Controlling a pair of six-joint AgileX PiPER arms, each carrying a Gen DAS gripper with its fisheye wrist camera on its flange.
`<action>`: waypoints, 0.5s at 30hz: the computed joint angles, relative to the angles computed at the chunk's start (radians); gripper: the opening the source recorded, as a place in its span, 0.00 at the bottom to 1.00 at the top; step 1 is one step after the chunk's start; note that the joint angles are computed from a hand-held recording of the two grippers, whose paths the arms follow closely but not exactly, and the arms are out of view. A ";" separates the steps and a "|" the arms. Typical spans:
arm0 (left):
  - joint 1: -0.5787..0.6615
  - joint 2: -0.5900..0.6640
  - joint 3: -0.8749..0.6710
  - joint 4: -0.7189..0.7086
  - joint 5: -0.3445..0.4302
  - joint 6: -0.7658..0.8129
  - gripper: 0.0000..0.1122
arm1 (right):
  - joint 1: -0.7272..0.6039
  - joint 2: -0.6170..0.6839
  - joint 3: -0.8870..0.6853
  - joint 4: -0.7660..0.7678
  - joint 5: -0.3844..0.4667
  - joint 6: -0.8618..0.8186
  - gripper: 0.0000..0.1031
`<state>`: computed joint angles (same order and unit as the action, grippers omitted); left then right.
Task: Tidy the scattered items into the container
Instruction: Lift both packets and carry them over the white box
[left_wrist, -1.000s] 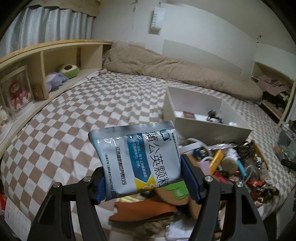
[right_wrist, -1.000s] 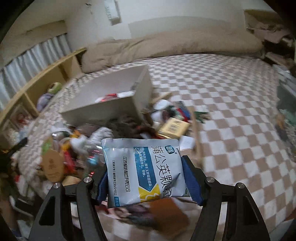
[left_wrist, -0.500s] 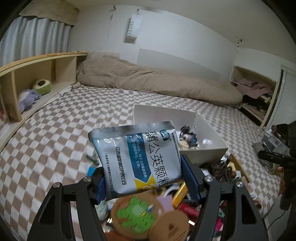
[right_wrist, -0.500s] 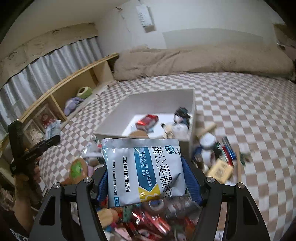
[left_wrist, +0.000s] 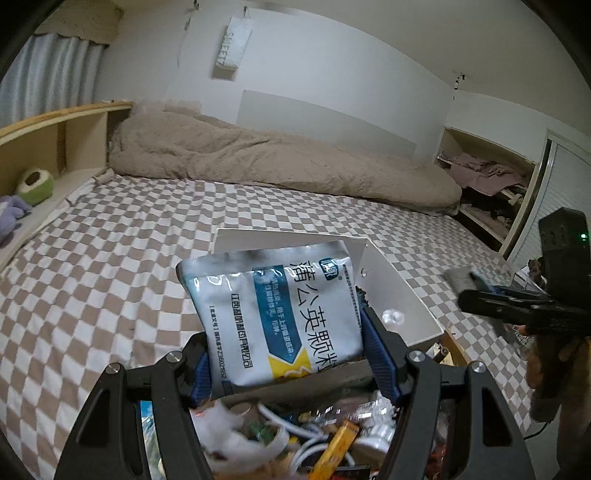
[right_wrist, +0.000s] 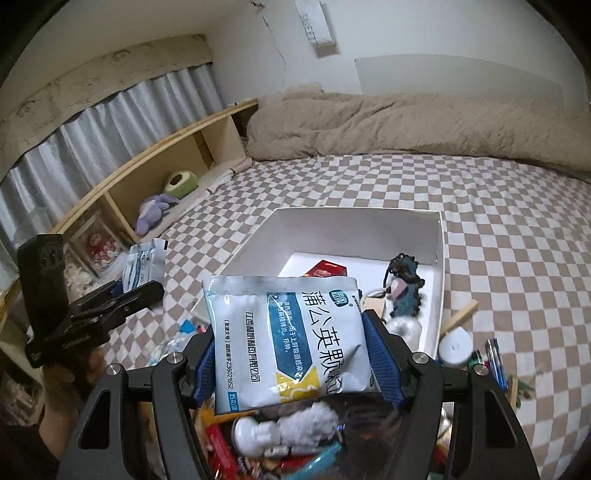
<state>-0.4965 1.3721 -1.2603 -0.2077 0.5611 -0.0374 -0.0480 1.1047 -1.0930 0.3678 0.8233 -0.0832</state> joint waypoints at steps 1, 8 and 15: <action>0.009 0.025 -0.025 -0.029 0.010 0.023 0.62 | -0.001 0.026 -0.016 -0.004 0.002 0.000 0.68; 0.051 0.227 -0.248 -0.147 0.138 0.095 0.62 | -0.007 0.254 -0.170 -0.006 0.064 -0.001 0.68; 0.045 0.380 -0.457 -0.134 0.261 0.070 0.62 | 0.019 0.485 -0.359 -0.076 0.171 0.044 0.68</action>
